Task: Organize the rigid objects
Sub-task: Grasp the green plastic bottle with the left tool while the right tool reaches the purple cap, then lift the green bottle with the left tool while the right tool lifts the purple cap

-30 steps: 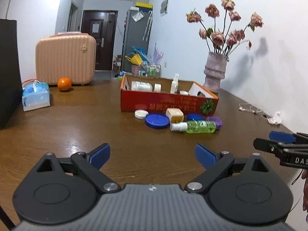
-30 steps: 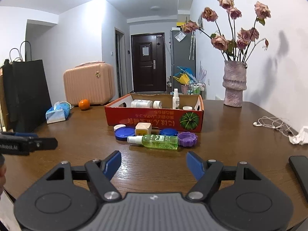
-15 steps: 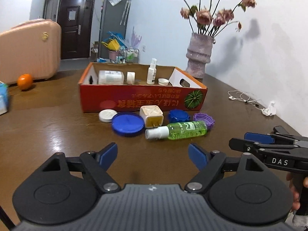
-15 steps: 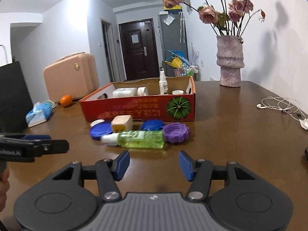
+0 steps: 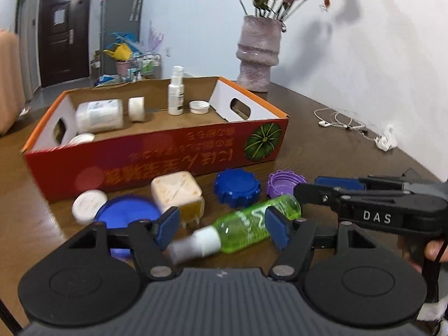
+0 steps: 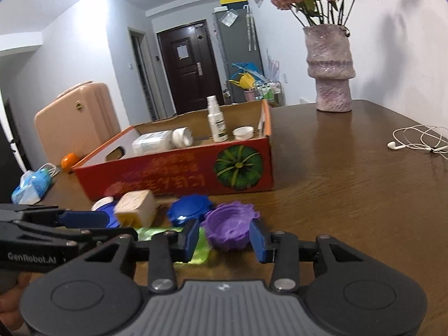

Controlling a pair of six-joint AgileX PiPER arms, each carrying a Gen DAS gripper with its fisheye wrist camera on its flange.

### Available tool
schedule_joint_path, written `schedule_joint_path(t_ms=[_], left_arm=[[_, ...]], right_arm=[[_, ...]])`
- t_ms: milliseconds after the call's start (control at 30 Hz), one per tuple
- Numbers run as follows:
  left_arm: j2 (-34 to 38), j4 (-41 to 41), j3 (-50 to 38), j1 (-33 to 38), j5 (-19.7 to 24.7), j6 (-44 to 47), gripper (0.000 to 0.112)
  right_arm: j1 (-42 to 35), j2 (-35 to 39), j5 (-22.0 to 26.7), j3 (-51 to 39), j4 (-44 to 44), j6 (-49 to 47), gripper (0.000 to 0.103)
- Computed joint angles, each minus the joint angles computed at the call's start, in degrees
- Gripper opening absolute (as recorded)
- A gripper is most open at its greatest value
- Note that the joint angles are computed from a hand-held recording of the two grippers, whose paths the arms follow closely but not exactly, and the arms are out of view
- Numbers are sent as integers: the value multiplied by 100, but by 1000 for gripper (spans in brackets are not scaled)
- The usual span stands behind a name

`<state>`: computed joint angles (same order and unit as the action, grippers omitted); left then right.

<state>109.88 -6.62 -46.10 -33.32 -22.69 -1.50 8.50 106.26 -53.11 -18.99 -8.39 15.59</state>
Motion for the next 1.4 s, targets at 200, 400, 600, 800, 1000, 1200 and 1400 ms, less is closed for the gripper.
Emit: schedule_joint_path(t_ms=[200, 400, 600, 800, 1000, 1200, 1400], left_arm=[[324, 711, -492, -169, 303, -300, 69], [371, -1005, -690, -495, 777, 1273, 50], [364, -2280, -539, -759, 672, 2364, 49], [591, -2905, -741, -903, 380, 2604, 32], [63, -3436, 20, -1100, 97, 2576, 31], [-836, -4035, 1155, -1321, -442, 2501, 31], [-1649, -4933, 1935, -1680, -1006, 2834, 31]], right_arm=[[-402, 290, 433, -543, -323, 183, 41], [-608, 357, 710, -827, -888, 441, 46], [-745, 363, 485, -775, -1298, 621, 62], [-669, 361, 710, -855, -1425, 748, 62], [-747, 332, 637, -754, -1545, 732, 63], [-196, 304, 1112, -880, -786, 14, 51], [11, -40, 983, -437, -517, -55, 46]])
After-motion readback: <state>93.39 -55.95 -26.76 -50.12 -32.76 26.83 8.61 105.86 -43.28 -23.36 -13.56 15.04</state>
